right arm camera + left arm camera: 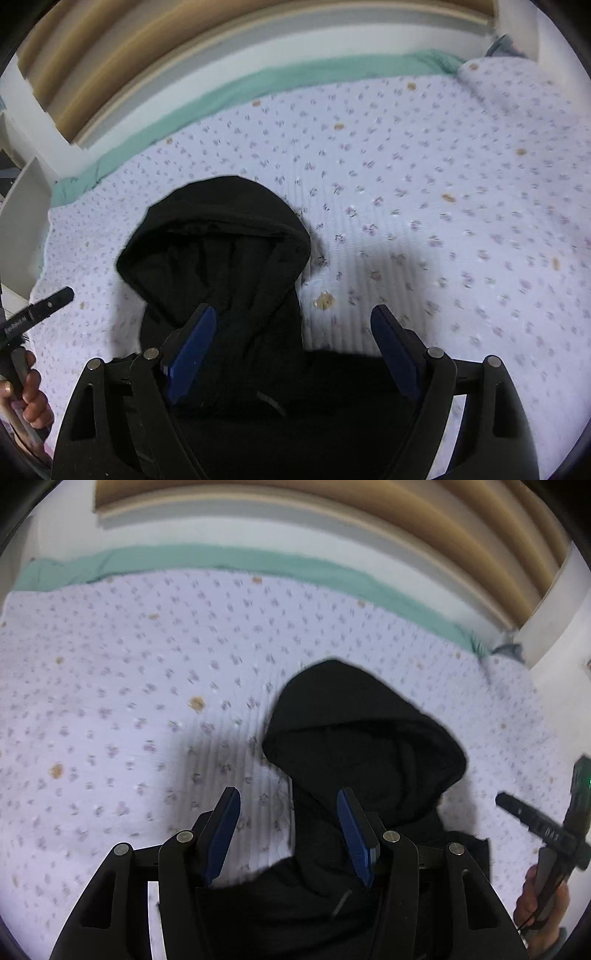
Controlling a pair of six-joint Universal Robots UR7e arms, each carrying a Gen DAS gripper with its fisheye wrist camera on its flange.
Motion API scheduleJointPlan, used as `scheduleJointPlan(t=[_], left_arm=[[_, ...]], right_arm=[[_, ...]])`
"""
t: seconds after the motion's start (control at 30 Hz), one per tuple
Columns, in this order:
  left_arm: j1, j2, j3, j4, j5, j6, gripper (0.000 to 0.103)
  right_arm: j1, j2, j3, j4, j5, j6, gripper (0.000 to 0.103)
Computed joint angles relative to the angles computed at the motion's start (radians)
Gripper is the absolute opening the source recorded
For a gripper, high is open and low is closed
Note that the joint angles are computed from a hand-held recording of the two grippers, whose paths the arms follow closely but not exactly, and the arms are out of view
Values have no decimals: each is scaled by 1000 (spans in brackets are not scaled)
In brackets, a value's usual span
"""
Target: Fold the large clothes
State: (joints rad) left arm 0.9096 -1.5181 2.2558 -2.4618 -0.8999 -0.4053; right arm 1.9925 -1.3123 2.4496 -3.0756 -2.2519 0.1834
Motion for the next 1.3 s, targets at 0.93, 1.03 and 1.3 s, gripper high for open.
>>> scheduleJointPlan(t=[0.93, 1.03, 1.3], left_arm=[[291, 233, -66, -192, -135, 218, 17], [265, 184, -48, -162, -120, 221, 21], [143, -71, 42, -39, -106, 209, 32]], right_arm=[[-236, 332, -53, -282, 74, -299, 13], [-249, 274, -47, -214, 116, -280, 14], [-187, 39, 38, -88, 165, -310, 40]])
